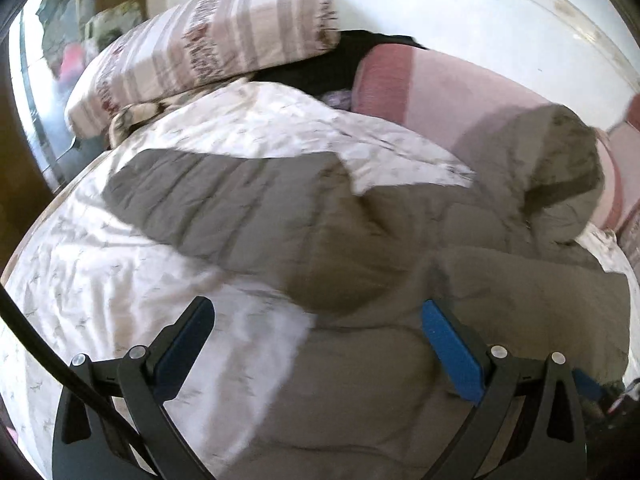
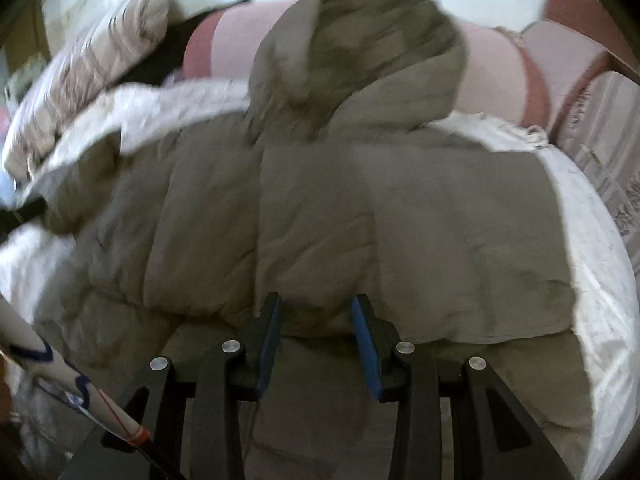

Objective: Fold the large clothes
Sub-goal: 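Lift the sleeve and fold it across the jacket body, then open the right tool, then grasp the other sleeve cuff with the left tool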

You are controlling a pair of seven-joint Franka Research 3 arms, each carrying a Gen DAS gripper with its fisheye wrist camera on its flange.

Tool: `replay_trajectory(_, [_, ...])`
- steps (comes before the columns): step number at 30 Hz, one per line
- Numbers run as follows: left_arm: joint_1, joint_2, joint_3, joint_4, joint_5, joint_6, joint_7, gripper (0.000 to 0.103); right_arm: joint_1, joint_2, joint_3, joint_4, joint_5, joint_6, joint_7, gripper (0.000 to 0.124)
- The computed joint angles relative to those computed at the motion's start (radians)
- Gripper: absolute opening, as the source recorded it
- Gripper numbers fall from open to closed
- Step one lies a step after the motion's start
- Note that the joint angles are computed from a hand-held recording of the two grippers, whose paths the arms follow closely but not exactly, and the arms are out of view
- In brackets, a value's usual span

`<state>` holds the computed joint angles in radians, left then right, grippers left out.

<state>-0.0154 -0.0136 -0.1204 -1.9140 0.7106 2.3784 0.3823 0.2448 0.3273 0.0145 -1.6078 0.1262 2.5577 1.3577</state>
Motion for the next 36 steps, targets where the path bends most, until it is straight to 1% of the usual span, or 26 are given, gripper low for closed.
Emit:
replay_trajectory(2, [0.018, -0.037, 0.016, -0.041, -0.010, 0.015, 0.007, 0.103, 0.030, 0.024, -0.025, 0.030, -0.080, -0.046, 0.034, 0.040])
replay_trajectory(3, [0.029, -0.056, 0.024, -0.062, -0.024, 0.023, 0.020, 0.103, 0.029, 0.022, -0.023, 0.030, -0.081, -0.041, 0.037, 0.040])
replay_trajectory(5, [0.057, -0.085, 0.041, -0.094, -0.055, 0.039, 0.043, 0.103, 0.002, 0.005, -0.003, 0.028, -0.028, -0.054, 0.013, 0.040])
replay_trajectory(6, [0.075, -0.101, 0.053, -0.112, -0.079, 0.047, 0.054, 0.103, -0.012, -0.009, 0.009, 0.016, 0.012, -0.043, -0.004, 0.040])
replay_trajectory(7, [0.092, -0.118, 0.066, -0.134, -0.107, 0.069, 0.063, 0.103, -0.035, -0.043, 0.028, -0.028, 0.076, -0.006, -0.040, 0.040])
replay_trajectory(8, [0.115, -0.141, 0.092, -0.168, -0.162, 0.111, 0.080, 0.103, -0.047, -0.059, 0.039, -0.043, 0.120, 0.015, -0.070, 0.040])
replay_trajectory(10, [0.154, -0.160, 0.126, -0.201, -0.262, 0.162, 0.108, 0.100, -0.057, -0.075, 0.045, -0.052, 0.169, 0.024, -0.107, 0.040])
replay_trajectory(11, [0.175, -0.169, 0.154, -0.223, -0.331, 0.202, 0.134, 0.093, -0.065, -0.080, 0.049, -0.052, 0.203, 0.024, -0.125, 0.040])
replay_trajectory(12, [0.191, -0.169, 0.170, -0.230, -0.383, 0.214, 0.160, 0.085, -0.070, -0.079, 0.050, -0.047, 0.226, 0.017, -0.142, 0.040])
replay_trajectory(13, [0.207, -0.164, 0.187, -0.230, -0.437, 0.221, 0.196, 0.079, -0.072, -0.084, 0.052, -0.050, 0.243, 0.014, -0.160, 0.040])
replay_trajectory(14, [0.224, -0.149, 0.210, -0.221, -0.499, 0.219, 0.243, 0.064, -0.070, -0.092, 0.052, -0.060, 0.251, 0.016, -0.173, 0.040])
replay_trajectory(15, [0.244, -0.135, 0.218, -0.210, -0.527, 0.214, 0.267, 0.053, -0.069, -0.097, 0.052, -0.067, 0.262, 0.020, -0.184, 0.040])
replay_trajectory(17, [0.288, -0.105, 0.226, -0.193, -0.556, 0.225, 0.281, 0.052, -0.072, -0.104, 0.056, -0.075, 0.294, 0.016, -0.221, 0.040])
replay_trajectory(18, [0.302, -0.094, 0.233, -0.197, -0.597, 0.256, 0.301, 0.052, -0.068, -0.110, 0.055, -0.083, 0.295, 0.022, -0.231, 0.040])
replay_trajectory(20, [0.319, -0.063, 0.247, -0.198, -0.726, 0.317, 0.379, 0.051, -0.060, -0.120, 0.053, -0.099, 0.301, 0.044, -0.239, 0.040])
replay_trajectory(21, [0.329, -0.042, 0.249, -0.189, -0.776, 0.326, 0.405, 0.048, -0.062, -0.120, 0.055, -0.097, 0.318, 0.043, -0.251, 0.040])
replay_trajectory(24, [0.359, 0.019, 0.239, -0.163, -0.910, 0.356, 0.494, 0.040, -0.056, -0.119, 0.050, -0.097, 0.325, 0.060, -0.237, 0.040])
replay_trajectory(25, [0.367, 0.031, 0.230, -0.162, -0.932, 0.377, 0.505, 0.040, -0.056, -0.117, 0.051, -0.094, 0.332, 0.058, -0.239, 0.040])
replay_trajectory(26, [0.377, 0.044, 0.220, -0.167, -1.004, 0.422, 0.566, 0.040, -0.054, -0.115, 0.049, -0.093, 0.327, 0.061, -0.235, 0.040])
replay_trajectory(28, [0.391, 0.066, 0.199, -0.159, -1.093, 0.462, 0.643, 0.040, -0.050, -0.110, 0.043, -0.092, 0.313, 0.072, -0.219, 0.040])
replay_trajectory(29, [0.391, 0.080, 0.197, -0.146, -1.059, 0.472, 0.608, 0.039, -0.053, -0.103, 0.043, -0.085, 0.317, 0.064, -0.216, 0.040])
replay_trajectory(30, [0.390, 0.076, 0.200, -0.154, -1.004, 0.483, 0.553, 0.028, -0.054, -0.095, 0.040, -0.076, 0.314, 0.057, -0.205, 0.040])
replay_trajectory(31, [0.388, 0.076, 0.204, -0.156, -0.946, 0.490, 0.492, 0.023, -0.052, -0.088, 0.035, -0.070, 0.301, 0.056, -0.189, 0.040])
replay_trajectory(33, [0.394, 0.074, 0.198, -0.159, -0.919, 0.506, 0.458, 0.016, -0.050, -0.074, 0.026, -0.059, 0.278, 0.065, -0.152, 0.040])
replay_trajectory(34, [0.396, 0.064, 0.195, -0.165, -0.903, 0.512, 0.452, 0.016, -0.048, -0.069, 0.020, -0.058, 0.264, 0.074, -0.132, 0.040])
replay_trajectory(36, [0.392, 0.035, 0.195, -0.178, -0.838, 0.511, 0.421, 0.015, -0.026, -0.051, -0.012, -0.053, 0.177, 0.124, -0.046, 0.040])
